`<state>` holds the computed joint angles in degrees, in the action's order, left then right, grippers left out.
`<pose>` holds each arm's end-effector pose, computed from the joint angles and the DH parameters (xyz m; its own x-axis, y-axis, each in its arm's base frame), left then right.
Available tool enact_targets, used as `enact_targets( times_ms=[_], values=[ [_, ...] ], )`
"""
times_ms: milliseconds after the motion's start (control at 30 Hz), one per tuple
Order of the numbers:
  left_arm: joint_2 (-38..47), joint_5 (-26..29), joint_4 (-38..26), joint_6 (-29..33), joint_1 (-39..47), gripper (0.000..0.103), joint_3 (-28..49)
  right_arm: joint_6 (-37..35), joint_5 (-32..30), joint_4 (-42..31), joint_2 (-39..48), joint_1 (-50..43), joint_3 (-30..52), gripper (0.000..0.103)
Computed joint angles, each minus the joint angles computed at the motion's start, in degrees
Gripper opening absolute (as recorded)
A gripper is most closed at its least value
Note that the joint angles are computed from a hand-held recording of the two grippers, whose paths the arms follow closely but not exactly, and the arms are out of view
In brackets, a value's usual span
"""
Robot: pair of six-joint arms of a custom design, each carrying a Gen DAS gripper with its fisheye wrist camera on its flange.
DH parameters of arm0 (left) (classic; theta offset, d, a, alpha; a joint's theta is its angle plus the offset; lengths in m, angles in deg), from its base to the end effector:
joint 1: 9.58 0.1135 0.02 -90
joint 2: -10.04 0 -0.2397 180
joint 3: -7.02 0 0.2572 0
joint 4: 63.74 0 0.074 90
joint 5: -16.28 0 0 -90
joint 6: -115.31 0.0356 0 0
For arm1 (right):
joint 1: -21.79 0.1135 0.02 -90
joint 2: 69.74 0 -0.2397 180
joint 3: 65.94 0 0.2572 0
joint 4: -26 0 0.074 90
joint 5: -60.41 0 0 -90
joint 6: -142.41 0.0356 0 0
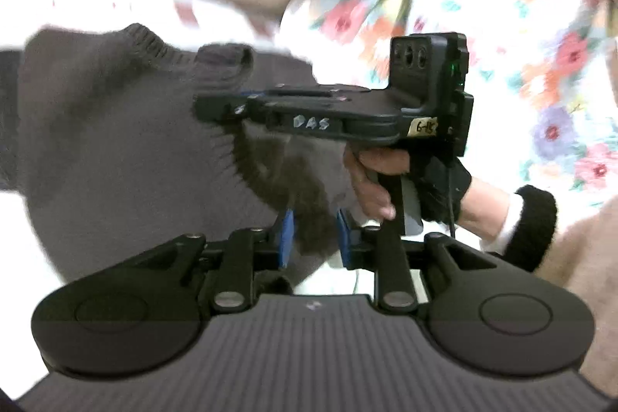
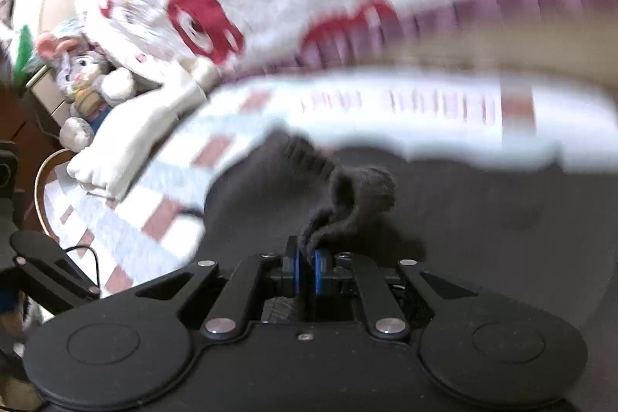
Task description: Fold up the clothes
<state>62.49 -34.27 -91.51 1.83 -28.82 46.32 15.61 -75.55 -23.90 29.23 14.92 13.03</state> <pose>0.1824 -0.0876 0.1785 -0.8492 -0.0295 -0.5272 0.4028 0.6096 -0.6828 0.3337 -0.0144 0.1696 -0.6495 -0.3412 -0.6796 -0.6883 0.6436 0.3347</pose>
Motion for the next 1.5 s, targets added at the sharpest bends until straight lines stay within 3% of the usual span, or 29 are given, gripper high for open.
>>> enact_targets(
  times_ms=[100, 200, 400, 567, 633, 733, 867, 1000, 1067, 1233, 1267, 1333, 1500],
  values=[
    [-2.2, -4.84, -6.92, 5.09, 0.32, 0.023, -0.19, -0.9, 3.69, -0.27, 1.34, 1.34, 2.97, 0.01],
    [2.63, -7.13, -9.07, 7.03, -1.55, 0.023, -1.09, 2.25, 14.51, 0.09, 7.12, 3.44, 4.76, 0.011],
    [-0.69, -7.7, -3.51, 1.05, -2.97, 0.026, -8.39, 10.01, 17.97, 10.71, 3.13, 1.53, -3.08, 0.021],
    [4.65, -12.47, 6.09, -2.7, -7.98, 0.026, -9.76, 10.27, 25.39, 18.54, -4.04, 4.07, -8.82, 0.028],
    [5.78, -11.54, 7.57, -2.85, -7.24, 0.027, -9.27, 7.82, 22.87, 17.5, -8.21, 4.6, -10.25, 0.032],
    [0.23, -5.83, 2.79, -0.15, 2.63, 0.035, -8.63, 4.57, 13.77, 6.73, -9.83, 3.2, -7.47, 0.048],
    [-2.43, -5.73, -0.98, 2.78, 17.05, 0.044, -7.03, 0.76, 7.68, -6.29, -9.03, 1.61, -5.18, 0.05],
    [5.69, -7.09, 1.87, 7.39, 22.42, 0.042, -4.21, -9.1, 2.58, -17.93, -9.48, 1.24, -5.6, 0.049],
    [10.72, -5.65, 5.04, 9.41, 22.39, 0.042, -2.27, -16.07, 3.01, -23.29, -9.27, 2.14, -6.16, 0.049],
    [26.71, -9.4, 19.39, 13.34, 14.35, 0.043, 3.46, -18.29, 11.06, -21.55, -12.0, 4.42, -12.49, 0.049],
    [30.34, -10.36, 22.49, 13.64, 13.02, 0.043, 4.85, -17.64, 11.45, -21.29, -10.98, 4.02, -12.42, 0.042],
    [35.41, -14.04, 26.12, 13.26, 9.7, 0.043, 7.72, -16.29, 12.15, -20.89, -8.7, 3.21, -12.04, 0.033],
    [42.95, -28.48, 26.74, 15.31, 2.24, 0.041, 15.35, -14.61, 14.59, -19.72, -6.16, 2.51, -12.44, 0.032]
  ],
)
